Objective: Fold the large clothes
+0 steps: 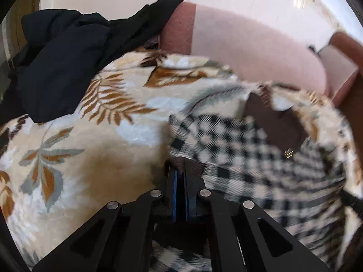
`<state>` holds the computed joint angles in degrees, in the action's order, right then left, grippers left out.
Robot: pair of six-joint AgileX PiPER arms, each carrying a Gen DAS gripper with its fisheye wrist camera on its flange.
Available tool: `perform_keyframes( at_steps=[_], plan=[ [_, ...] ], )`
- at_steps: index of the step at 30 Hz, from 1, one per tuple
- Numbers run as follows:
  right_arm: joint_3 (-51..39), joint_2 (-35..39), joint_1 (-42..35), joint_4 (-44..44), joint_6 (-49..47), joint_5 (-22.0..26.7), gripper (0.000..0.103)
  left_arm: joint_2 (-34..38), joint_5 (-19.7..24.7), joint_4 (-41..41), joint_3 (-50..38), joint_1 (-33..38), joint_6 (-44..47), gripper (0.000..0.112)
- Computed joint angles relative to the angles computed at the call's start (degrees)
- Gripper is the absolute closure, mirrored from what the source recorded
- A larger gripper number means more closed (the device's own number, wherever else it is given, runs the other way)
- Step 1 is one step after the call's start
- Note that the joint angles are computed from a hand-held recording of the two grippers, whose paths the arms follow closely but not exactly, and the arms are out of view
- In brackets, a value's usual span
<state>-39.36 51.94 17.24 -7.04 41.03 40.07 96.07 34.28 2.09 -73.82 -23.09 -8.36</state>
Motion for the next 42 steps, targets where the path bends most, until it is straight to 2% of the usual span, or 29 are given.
perform_keyframes(
  at_steps=[3, 6, 8, 11, 15, 19, 22, 25, 27, 31, 33, 42],
  plan=[
    [0.89, 2.02, -0.89, -1.03, -1.36, 0.77, 0.053, 2.44, 2.85, 11.92, -0.99, -2.36, -9.59, 0.093],
    [1.48, 4.03, -1.2, -2.35, -1.42, -0.02, 0.053, 1.86, 3.95, 15.38, -1.3, -2.79, -10.7, 0.08],
    [1.65, 4.0, 0.02, -4.98, 1.17, 0.52, 0.053, 0.11, 3.86, 14.71, -0.7, -1.88, -10.04, 0.07],
    [1.01, 3.47, 5.74, -14.07, 11.63, 2.67, 0.053, -4.22, 3.91, 9.54, 1.11, 1.06, -7.38, 0.068],
    [-0.45, 1.58, 18.82, -29.4, 29.36, 10.35, 0.053, -9.61, 2.88, 8.33, 4.43, 2.02, -8.98, 0.068],
    [-1.66, 2.24, 27.11, -33.71, 37.57, 13.0, 0.053, -10.69, 2.94, 5.59, 4.92, -0.04, -6.91, 0.068],
    [-2.29, 4.6, 31.1, -33.85, 38.19, 12.6, 0.053, -9.06, 3.39, 3.97, 5.08, -2.64, -5.67, 0.063],
    [-2.1, 7.21, 30.15, -31.65, 36.48, 10.53, 0.053, -5.57, 3.6, 6.04, 5.41, -4.6, -7.88, 0.062],
    [-1.35, 8.01, 27.08, -29.65, 34.59, 9.7, 0.053, -3.73, 1.99, 4.9, 6.55, -4.01, -7.8, 0.062],
    [0.92, 6.89, 18.23, -23.07, 26.99, 5.05, 0.053, -3.12, -5.57, 0.18, 11.18, -1.4, -5.26, 0.041],
    [1.27, 6.39, 15.6, -20.68, 23.43, 3.54, 0.053, -3.1, -7.06, -4.76, 11.93, -0.03, -0.58, 0.039],
    [-0.31, 9.95, 21.02, -26.75, 27.62, 8.01, 0.048, -2.6, -9.07, -8.35, 12.38, 0.65, 3.44, 0.032]
  ],
)
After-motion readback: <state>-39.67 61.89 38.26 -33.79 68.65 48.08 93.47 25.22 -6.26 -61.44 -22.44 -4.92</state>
